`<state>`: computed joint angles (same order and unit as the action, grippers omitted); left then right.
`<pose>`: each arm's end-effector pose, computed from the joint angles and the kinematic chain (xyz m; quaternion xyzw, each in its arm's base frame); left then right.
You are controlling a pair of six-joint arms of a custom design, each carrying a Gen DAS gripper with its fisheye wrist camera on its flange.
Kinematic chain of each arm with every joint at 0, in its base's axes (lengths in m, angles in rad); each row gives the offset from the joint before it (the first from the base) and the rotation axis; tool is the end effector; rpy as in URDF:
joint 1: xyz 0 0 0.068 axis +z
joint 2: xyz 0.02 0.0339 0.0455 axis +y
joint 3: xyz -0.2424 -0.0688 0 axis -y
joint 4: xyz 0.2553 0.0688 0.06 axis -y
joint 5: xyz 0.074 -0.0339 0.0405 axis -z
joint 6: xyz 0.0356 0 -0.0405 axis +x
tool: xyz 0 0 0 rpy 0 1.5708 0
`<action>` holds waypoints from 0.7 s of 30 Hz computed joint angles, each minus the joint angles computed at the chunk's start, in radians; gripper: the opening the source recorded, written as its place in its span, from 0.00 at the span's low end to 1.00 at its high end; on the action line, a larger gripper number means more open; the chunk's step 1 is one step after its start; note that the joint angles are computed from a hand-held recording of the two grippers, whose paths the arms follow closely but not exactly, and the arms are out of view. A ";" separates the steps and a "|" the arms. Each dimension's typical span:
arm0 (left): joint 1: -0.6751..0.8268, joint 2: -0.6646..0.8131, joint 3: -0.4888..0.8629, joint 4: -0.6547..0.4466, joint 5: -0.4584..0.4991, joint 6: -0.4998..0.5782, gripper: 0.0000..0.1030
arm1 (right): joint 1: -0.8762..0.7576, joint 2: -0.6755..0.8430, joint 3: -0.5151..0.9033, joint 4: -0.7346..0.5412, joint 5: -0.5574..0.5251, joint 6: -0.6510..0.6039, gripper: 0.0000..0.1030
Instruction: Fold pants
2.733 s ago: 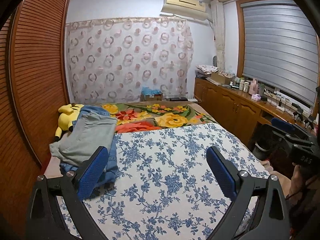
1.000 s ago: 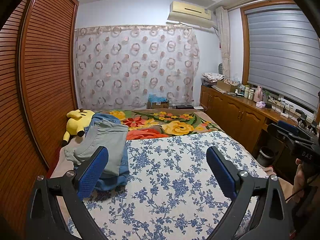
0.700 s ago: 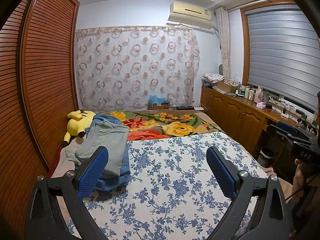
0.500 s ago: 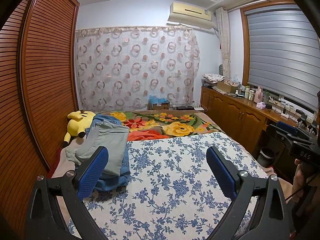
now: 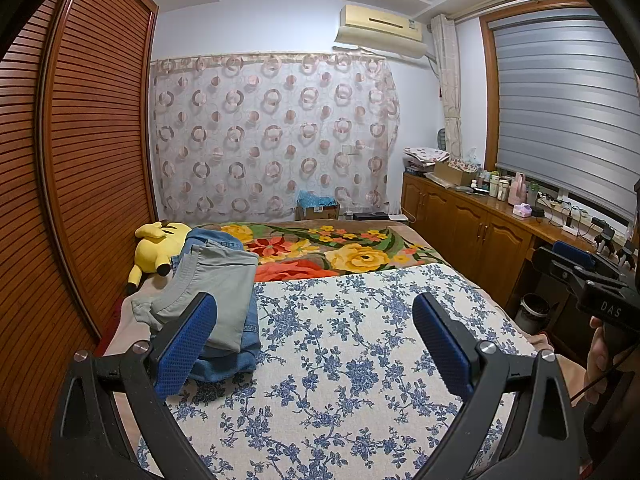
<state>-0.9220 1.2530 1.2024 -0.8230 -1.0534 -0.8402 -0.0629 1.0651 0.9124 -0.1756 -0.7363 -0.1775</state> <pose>0.1824 -0.1893 0.3205 -0.1383 0.8188 0.0728 0.5524 0.2600 0.0076 0.3137 -0.2526 0.7454 0.2254 0.5742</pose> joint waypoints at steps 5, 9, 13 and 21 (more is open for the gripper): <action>0.000 -0.002 -0.005 0.003 -0.001 0.001 0.96 | 0.001 -0.001 -0.001 0.002 0.001 0.001 0.79; 0.000 -0.002 -0.005 0.005 0.000 0.003 0.96 | 0.000 0.000 -0.001 0.002 -0.001 -0.001 0.79; -0.001 0.001 -0.004 0.005 -0.001 0.001 0.96 | -0.001 0.001 0.000 0.002 -0.002 0.001 0.79; -0.002 0.002 -0.005 0.006 -0.003 0.000 0.96 | 0.000 -0.002 -0.003 0.004 0.000 0.001 0.79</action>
<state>-0.9241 1.2553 1.1970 -0.8166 -1.0562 -0.8406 -0.0627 1.0634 0.9090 -0.1712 -0.7365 -0.1765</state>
